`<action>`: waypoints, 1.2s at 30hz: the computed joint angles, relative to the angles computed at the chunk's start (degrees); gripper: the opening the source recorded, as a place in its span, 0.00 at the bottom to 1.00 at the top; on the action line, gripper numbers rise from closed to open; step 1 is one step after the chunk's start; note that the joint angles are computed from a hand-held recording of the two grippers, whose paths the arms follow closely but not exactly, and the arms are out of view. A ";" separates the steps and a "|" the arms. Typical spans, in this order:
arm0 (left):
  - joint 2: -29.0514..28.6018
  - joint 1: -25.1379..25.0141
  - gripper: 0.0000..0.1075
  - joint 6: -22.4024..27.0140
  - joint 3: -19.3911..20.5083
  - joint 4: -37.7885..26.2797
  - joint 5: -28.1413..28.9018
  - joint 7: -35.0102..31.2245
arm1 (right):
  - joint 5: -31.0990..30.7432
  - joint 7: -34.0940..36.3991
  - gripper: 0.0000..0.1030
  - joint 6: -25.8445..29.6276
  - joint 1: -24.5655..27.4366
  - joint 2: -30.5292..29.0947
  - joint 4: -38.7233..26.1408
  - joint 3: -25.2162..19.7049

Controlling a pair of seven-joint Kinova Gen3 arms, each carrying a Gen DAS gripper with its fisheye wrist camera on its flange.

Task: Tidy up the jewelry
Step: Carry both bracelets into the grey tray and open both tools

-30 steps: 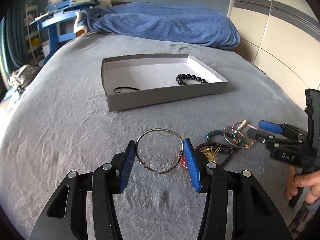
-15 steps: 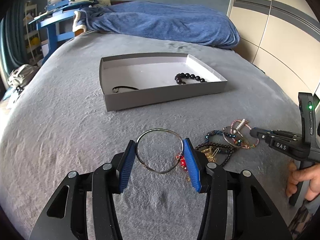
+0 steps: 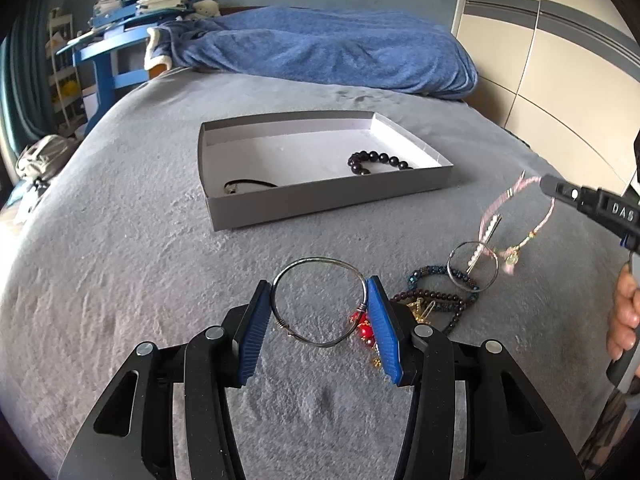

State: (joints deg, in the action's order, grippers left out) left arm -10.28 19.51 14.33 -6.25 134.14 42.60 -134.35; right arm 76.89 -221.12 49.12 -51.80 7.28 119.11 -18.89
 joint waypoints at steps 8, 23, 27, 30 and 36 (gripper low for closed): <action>0.02 0.67 0.47 0.23 -0.59 -1.32 1.01 -1.82 | 2.26 -0.49 0.02 1.45 0.30 -1.26 -1.07 -0.17; 2.20 -5.08 0.47 4.57 1.17 -7.58 1.88 -4.42 | 1.77 8.98 0.02 -4.83 3.13 1.79 -8.53 2.29; 3.82 -7.06 0.47 4.69 3.71 -10.27 -0.43 -2.72 | 1.11 12.16 0.02 -6.62 3.74 2.95 -10.99 3.68; 5.58 -8.02 0.47 4.50 5.16 -12.88 -2.37 -2.04 | -0.76 17.36 0.02 -7.74 4.46 4.26 -13.68 4.95; 10.06 -11.54 0.47 6.29 7.46 -18.13 -3.10 -0.97 | -4.80 26.13 0.02 -9.99 5.51 7.15 -18.72 8.32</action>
State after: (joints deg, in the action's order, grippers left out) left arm -0.22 7.97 20.61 1.21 116.01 39.51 -135.32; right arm 72.10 -194.99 39.14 -46.29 14.43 100.39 -10.57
